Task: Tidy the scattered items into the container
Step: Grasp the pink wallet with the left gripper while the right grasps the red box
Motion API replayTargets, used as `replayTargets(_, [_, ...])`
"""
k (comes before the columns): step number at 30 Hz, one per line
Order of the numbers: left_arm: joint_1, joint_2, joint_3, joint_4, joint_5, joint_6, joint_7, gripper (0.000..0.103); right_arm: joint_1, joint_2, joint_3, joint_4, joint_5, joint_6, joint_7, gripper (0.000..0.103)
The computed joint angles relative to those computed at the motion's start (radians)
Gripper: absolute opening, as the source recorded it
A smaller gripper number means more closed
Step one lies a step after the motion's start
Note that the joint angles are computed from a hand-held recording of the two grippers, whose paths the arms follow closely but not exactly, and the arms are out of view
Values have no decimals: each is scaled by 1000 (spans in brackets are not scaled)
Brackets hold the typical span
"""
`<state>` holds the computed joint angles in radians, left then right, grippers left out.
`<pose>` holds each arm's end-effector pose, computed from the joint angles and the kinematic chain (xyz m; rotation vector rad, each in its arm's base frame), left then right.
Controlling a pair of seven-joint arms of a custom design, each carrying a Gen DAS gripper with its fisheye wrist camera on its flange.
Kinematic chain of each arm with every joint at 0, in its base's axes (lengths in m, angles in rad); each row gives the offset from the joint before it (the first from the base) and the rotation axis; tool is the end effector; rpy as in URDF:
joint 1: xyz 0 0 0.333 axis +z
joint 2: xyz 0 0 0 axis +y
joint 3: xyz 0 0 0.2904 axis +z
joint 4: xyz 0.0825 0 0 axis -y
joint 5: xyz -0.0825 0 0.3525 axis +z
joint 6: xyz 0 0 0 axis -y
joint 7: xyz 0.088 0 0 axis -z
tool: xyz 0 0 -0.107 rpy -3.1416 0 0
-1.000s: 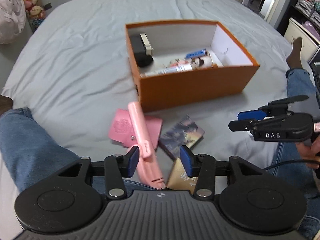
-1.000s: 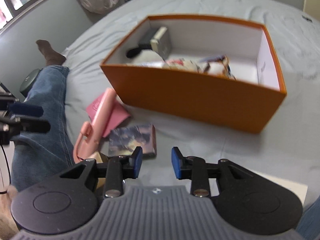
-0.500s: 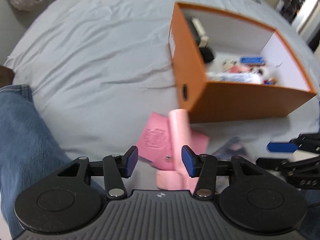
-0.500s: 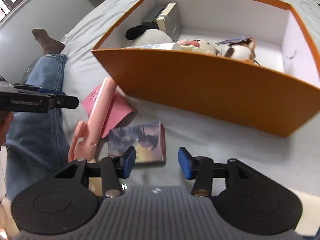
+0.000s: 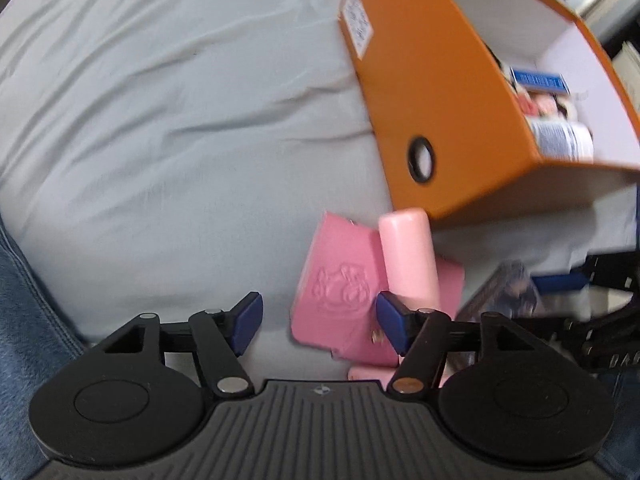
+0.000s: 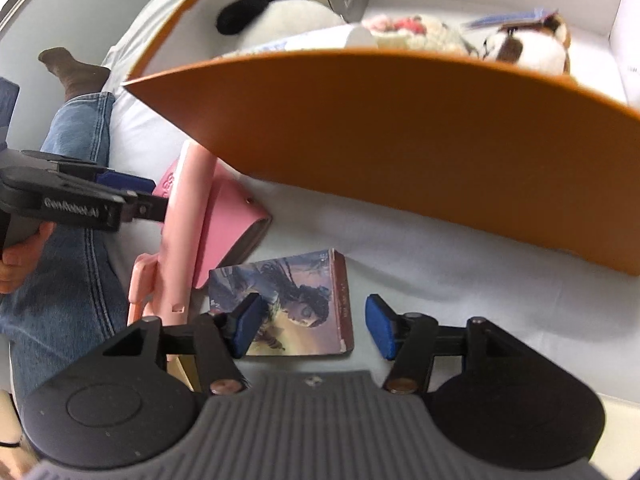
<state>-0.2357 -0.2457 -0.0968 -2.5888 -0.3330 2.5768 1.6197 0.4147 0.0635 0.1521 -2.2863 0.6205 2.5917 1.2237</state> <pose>0.4077 -0.1343 0.3631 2.0551 -2.3181 0.4651 0.4432 0.2686 0.3436 -2.2694 1.4775 0.2233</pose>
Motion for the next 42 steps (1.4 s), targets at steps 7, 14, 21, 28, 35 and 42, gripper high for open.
replayTargets(7, [5,27,22,15,-87,-6,55,81,-4,46,9,32,57,-17,-25,80])
replayTargets(14, [-17,-8,25,-30,-165,46,63,63,6,31,17,12,61,7,-34,72])
replayTargets(21, [24,-122,-67,-110,61,110,-192,20,-6,-30,0,-33,138,-14,-39,44])
replayTargets(28, [-35,-287,-81,-225,175,177,-380,6,2,-167,-22,-122,242,-17,-128,27])
replayTargets(35, [-59,-443,-173,-264,317,173,-549,2,19,-264,-18,-181,134,79,-99,25])
replayTargets(42, [-54,-438,-300,-199,513,56,-678,1,27,-301,-23,-221,-12,134,-31,24])
